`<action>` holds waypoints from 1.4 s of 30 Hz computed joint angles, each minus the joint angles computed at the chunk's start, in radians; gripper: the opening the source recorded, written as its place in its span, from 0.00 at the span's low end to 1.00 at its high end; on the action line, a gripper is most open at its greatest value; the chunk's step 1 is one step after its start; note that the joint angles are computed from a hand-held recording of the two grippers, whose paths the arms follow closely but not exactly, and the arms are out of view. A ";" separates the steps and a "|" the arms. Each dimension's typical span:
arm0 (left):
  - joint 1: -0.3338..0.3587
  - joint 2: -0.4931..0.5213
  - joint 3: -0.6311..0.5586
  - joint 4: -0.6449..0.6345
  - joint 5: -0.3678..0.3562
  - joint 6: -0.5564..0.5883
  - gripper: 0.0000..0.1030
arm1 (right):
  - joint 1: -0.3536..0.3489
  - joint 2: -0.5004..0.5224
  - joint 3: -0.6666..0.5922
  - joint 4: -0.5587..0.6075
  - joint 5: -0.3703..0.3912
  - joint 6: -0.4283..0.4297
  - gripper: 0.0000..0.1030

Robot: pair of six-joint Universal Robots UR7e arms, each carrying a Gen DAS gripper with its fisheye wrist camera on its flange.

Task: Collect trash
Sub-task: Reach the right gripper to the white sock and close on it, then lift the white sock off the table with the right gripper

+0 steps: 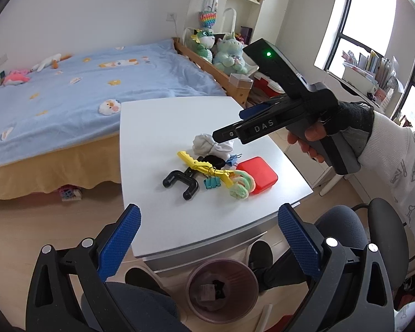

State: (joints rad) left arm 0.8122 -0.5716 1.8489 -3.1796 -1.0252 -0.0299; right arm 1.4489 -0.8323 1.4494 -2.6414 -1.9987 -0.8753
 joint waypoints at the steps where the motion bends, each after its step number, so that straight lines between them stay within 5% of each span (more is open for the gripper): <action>1: 0.001 -0.001 0.000 0.000 0.001 -0.001 0.93 | -0.001 0.011 -0.018 0.026 -0.003 0.008 0.88; 20: 0.012 -0.007 0.010 -0.008 0.011 -0.019 0.93 | -0.022 0.099 -0.137 0.199 -0.034 0.092 0.33; 42: 0.020 0.015 -0.023 -0.003 -0.005 0.006 0.93 | -0.038 0.003 -0.027 -0.012 0.071 0.151 0.25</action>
State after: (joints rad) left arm 0.8317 -0.5567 1.8263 -3.1825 -1.0300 -0.0240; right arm 1.4110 -0.8292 1.4226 -2.6530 -1.9277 -0.7240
